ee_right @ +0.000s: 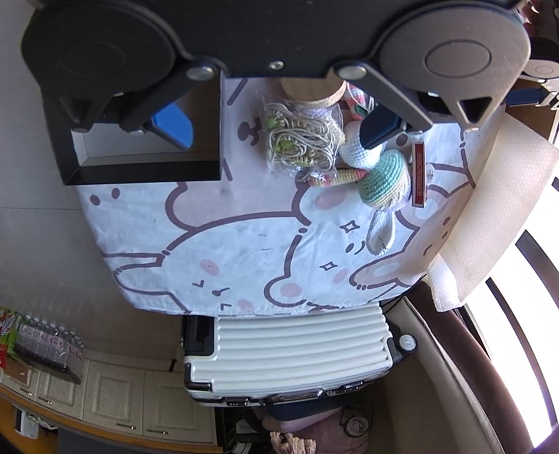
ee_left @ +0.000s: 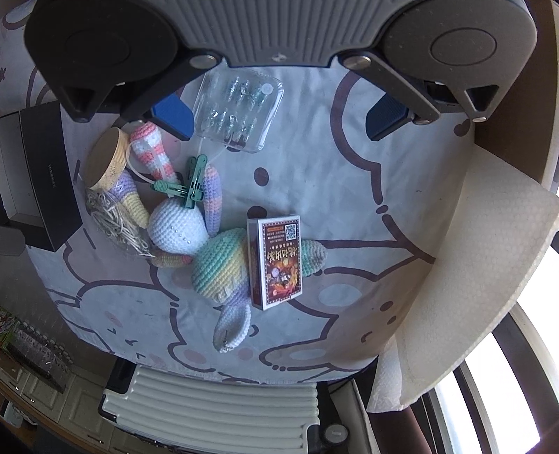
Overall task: Organize objects
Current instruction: 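Move both tools toward the items, left toward the clear case, right toward the wooden lid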
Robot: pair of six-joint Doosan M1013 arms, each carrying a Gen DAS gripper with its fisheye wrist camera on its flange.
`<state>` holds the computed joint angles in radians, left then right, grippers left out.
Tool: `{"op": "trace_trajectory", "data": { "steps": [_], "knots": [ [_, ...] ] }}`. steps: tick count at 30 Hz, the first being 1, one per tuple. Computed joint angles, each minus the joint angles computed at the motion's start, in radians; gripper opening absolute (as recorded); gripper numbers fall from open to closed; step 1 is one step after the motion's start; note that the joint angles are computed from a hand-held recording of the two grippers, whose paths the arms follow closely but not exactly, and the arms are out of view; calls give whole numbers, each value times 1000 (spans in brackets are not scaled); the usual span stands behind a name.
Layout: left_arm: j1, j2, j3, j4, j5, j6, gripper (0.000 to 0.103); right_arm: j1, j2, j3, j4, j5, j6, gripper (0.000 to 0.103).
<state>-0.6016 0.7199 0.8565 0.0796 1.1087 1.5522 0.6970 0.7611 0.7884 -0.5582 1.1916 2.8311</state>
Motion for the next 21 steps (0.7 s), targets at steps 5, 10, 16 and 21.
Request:
{"op": "trace_trajectory", "data": {
  "steps": [5, 10, 16, 21],
  "knots": [
    [-4, 39, -48, -15, 47, 30, 102, -15, -2, 23, 47, -44, -27, 103],
    [-9, 67, -83, -34, 83, 64, 101, -27, 7, 21, 98, -54, -66, 101],
    [-13, 95, -114, -39, 123, 107, 97, -40, 12, 25, 152, -81, -96, 97],
    [-13, 117, -139, -45, 172, 141, 93, -46, 19, 21, 189, -107, -145, 97]
  ]
}}
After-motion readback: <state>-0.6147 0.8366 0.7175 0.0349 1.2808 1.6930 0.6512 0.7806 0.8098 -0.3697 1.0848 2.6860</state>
